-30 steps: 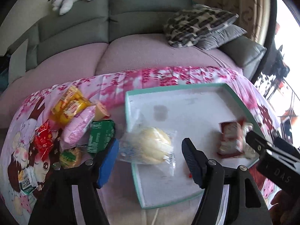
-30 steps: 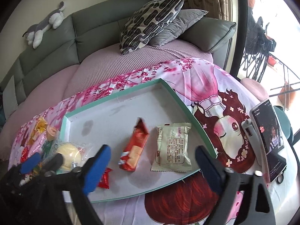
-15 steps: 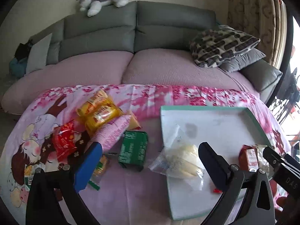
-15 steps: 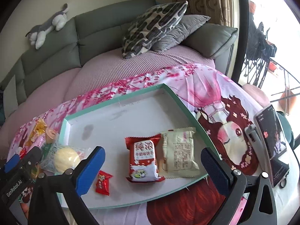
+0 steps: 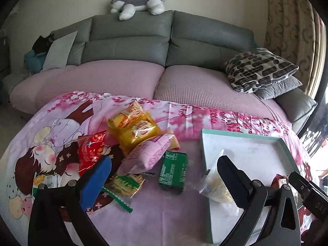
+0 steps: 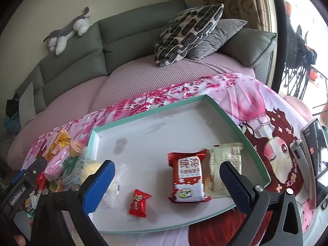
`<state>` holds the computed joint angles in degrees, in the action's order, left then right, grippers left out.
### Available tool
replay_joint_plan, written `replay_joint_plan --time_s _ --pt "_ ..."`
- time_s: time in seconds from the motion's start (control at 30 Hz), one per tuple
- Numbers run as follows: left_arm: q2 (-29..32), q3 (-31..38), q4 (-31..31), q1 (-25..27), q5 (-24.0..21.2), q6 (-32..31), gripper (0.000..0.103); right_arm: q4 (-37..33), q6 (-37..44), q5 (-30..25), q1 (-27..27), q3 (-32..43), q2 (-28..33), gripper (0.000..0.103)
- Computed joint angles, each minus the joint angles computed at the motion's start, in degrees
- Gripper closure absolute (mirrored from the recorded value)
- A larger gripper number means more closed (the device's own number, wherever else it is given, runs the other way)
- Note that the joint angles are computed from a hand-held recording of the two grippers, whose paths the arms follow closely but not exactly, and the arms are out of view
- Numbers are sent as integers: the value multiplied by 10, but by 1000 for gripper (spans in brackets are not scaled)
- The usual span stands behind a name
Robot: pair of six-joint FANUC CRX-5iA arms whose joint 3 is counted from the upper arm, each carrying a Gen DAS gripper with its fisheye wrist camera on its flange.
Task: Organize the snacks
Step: 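Move both tools back from the tray to the snack pile, then grasp green-white Korean snack packet with left tool while right tool grasps green-wrapped round biscuit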
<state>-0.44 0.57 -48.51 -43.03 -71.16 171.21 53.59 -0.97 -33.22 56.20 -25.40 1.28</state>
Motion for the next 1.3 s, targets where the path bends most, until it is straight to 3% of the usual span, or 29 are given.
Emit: replay_joint_plan --time_s 0.17,0.3,0.37,0.5,0.6,0.93,1.1,1.3 --pt "-13 -8 7 5 -24 12 0 -11 30 0 11 14 9 0" --pt "-5 0 4 3 -88 37 0 18 17 -36 26 24 24 0" --pt "-19 -16 14 13 -87 59 0 46 -5 -43 30 21 27 0" --pt "-36 -36 39 33 -95 77 1 97 -75 4 19 -5 14 0" --pt "-55 -58 46 42 -89 85 1 100 -79 16 20 -5 14 0" --pt "-119 -106 4 32 -147 157 1 184 -157 53 22 -1 29 0" --pt "-145 -126 3 39 -170 163 1 163 -134 83 38 22 48 0" --pt "-178 -159 42 80 -160 154 1 198 -127 113 58 45 74 0"
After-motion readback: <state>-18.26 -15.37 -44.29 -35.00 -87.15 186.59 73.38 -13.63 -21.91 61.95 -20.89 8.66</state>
